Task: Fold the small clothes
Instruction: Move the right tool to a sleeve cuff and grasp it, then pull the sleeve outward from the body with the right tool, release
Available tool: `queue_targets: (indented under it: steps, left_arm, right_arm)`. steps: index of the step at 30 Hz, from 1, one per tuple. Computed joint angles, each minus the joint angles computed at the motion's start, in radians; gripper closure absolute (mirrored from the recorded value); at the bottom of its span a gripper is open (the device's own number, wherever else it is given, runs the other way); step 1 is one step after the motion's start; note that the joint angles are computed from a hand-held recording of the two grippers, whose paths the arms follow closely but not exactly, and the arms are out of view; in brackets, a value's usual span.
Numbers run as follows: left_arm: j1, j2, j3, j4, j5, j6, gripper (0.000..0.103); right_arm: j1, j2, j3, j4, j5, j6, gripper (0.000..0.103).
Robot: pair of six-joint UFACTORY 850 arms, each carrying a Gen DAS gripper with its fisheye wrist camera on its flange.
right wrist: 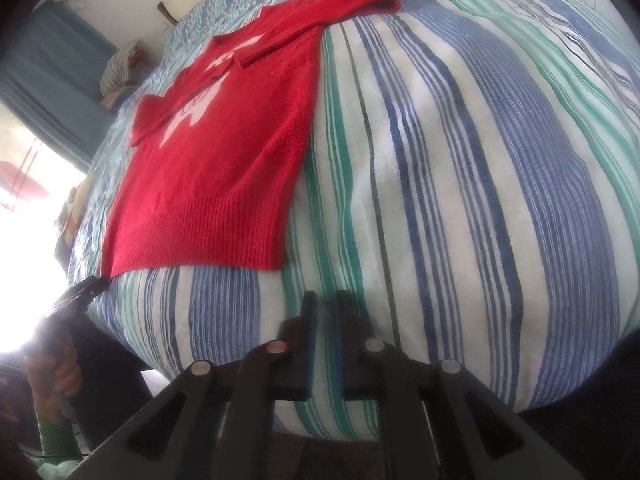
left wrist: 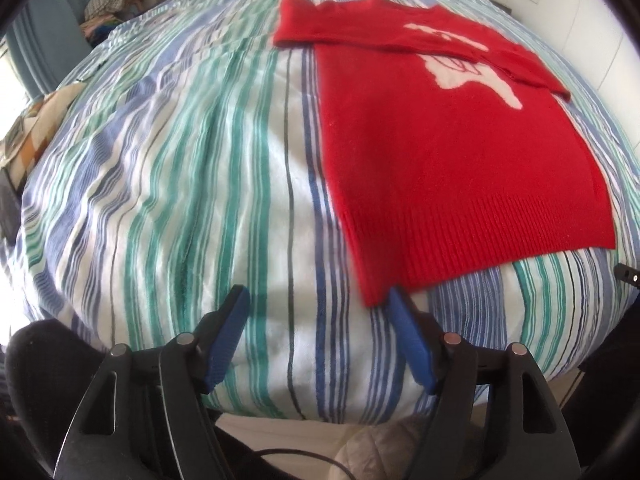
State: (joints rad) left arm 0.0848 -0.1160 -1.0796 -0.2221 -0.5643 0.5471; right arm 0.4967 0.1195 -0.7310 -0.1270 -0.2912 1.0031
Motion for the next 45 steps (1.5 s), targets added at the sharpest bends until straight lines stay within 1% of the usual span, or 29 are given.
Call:
queue_targets:
  steps: [2,4,5,6,8,10,12,14,15,16,17,18,19,20,21,22,23,25,26,28,29,30,31,34,36,39,42,44,45]
  left_arm:
    - [0.016,0.022,0.006,-0.013,0.007,0.007,0.03]
    - [0.041,0.043,0.003,-0.062,0.023,0.036,0.028]
    - [0.054,0.046,-0.005,-0.087,0.03,0.041,0.023]
    - [0.066,0.046,-0.016,-0.108,0.038,0.036,0.02]
    - [0.089,0.038,-0.036,-0.171,0.067,0.031,0.019]
    - [0.102,0.018,-0.057,-0.203,0.103,-0.008,0.019]
    - [0.106,-0.001,-0.065,-0.242,0.156,-0.028,0.019]
    - [0.101,-0.012,-0.05,-0.267,0.244,-0.036,0.019]
    - [0.096,-0.018,-0.041,-0.272,0.283,-0.037,0.019]
    - [0.096,-0.02,-0.026,-0.317,0.322,0.004,0.019]
    - [0.095,-0.023,-0.01,-0.362,0.362,0.047,0.019]
    - [0.095,-0.031,0.001,-0.365,0.386,0.047,0.019]
    - [0.101,-0.047,-0.006,-0.328,0.369,0.006,0.019]
    - [0.111,-0.063,-0.022,-0.333,0.323,-0.004,0.019]
    - [0.124,-0.076,-0.036,-0.38,0.275,0.023,0.019]
    - [0.131,-0.084,-0.043,-0.397,0.252,0.021,0.019]
    - [0.133,-0.089,-0.046,-0.386,0.248,-0.003,0.019]
    - [0.132,-0.095,-0.051,-0.362,0.251,-0.032,0.018]
    - [0.13,-0.097,-0.052,-0.353,0.253,-0.04,0.018]
    - [0.125,-0.1,-0.052,-0.326,0.255,-0.062,0.017]
    - [0.121,-0.101,-0.052,-0.308,0.259,-0.076,0.017]
    - [0.119,-0.101,-0.051,-0.297,0.26,-0.083,0.016]
    - [0.116,-0.103,-0.053,-0.289,0.261,-0.087,0.016]
    - [0.116,-0.101,-0.052,-0.312,0.259,-0.065,0.016]
    - [0.12,-0.102,-0.052,-0.331,0.258,-0.056,0.016]
    - [0.122,-0.109,-0.056,-0.338,0.256,-0.069,0.016]
    - [0.116,-0.117,-0.061,-0.308,0.261,-0.107,0.016]
    - [0.105,-0.115,-0.056,-0.258,0.281,-0.148,0.016]
    - [0.099,-0.113,-0.053,-0.224,0.293,-0.173,0.016]
  right_arm:
    - [0.006,0.019,-0.007,-0.058,-0.085,0.033,0.094]
    - [0.017,0.044,-0.026,-0.193,-0.21,0.111,0.088]
    - [0.022,0.055,-0.04,-0.267,-0.283,0.15,0.074]
    - [0.026,0.066,-0.055,-0.34,-0.354,0.189,0.049]
    - [0.033,0.088,-0.079,-0.48,-0.456,0.262,0.021]
    - [0.026,0.088,-0.112,-0.584,-0.493,0.278,0.02]
    - [0.007,0.049,-0.166,-0.637,-0.466,0.223,0.02]
    - [-0.006,-0.017,-0.231,-0.702,-0.398,0.157,0.02]
    - [-0.014,-0.051,-0.263,-0.724,-0.342,0.11,0.02]
    - [-0.03,-0.093,-0.3,-0.718,-0.272,0.034,0.02]
    - [-0.041,-0.146,-0.348,-0.693,-0.221,-0.049,0.02]
    - [-0.055,-0.201,-0.399,-0.639,-0.184,-0.152,0.02]
    - [-0.066,-0.259,-0.452,-0.58,-0.164,-0.255,0.02]
    - [-0.07,-0.319,-0.504,-0.556,-0.156,-0.326,0.02]
    - [-0.078,-0.377,-0.555,-0.542,-0.152,-0.391,0.02]
    - [-0.084,-0.429,-0.6,-0.526,-0.155,-0.443,0.02]
    - [-0.093,-0.482,-0.65,-0.489,-0.163,-0.508,0.021]
    - [-0.11,-0.576,-0.733,-0.466,-0.192,-0.544,0.035]
    - [-0.125,-0.609,-0.762,-0.419,-0.198,-0.567,0.048]
    - [-0.161,-0.63,-0.778,-0.301,-0.154,-0.583,0.065]
    - [-0.173,-0.622,-0.773,-0.303,-0.142,-0.537,0.095]
    - [-0.188,-0.599,-0.754,-0.295,-0.123,-0.498,0.096]
    - [-0.206,-0.559,-0.715,-0.31,-0.079,-0.436,0.096]
    - [-0.276,-0.404,-0.575,-0.518,-0.034,-0.129,0.096]
    - [-0.351,-0.278,-0.463,-0.64,-0.043,0.08,0.096]
    - [-0.482,-0.105,-0.292,-0.751,-0.077,0.368,0.096]
    - [-0.612,0.002,-0.156,-0.671,-0.026,0.41,0.096]
    - [-0.672,0.042,-0.081,-0.532,0.056,0.33,0.096]
    - [-0.686,0.047,-0.06,-0.477,0.075,0.292,0.096]
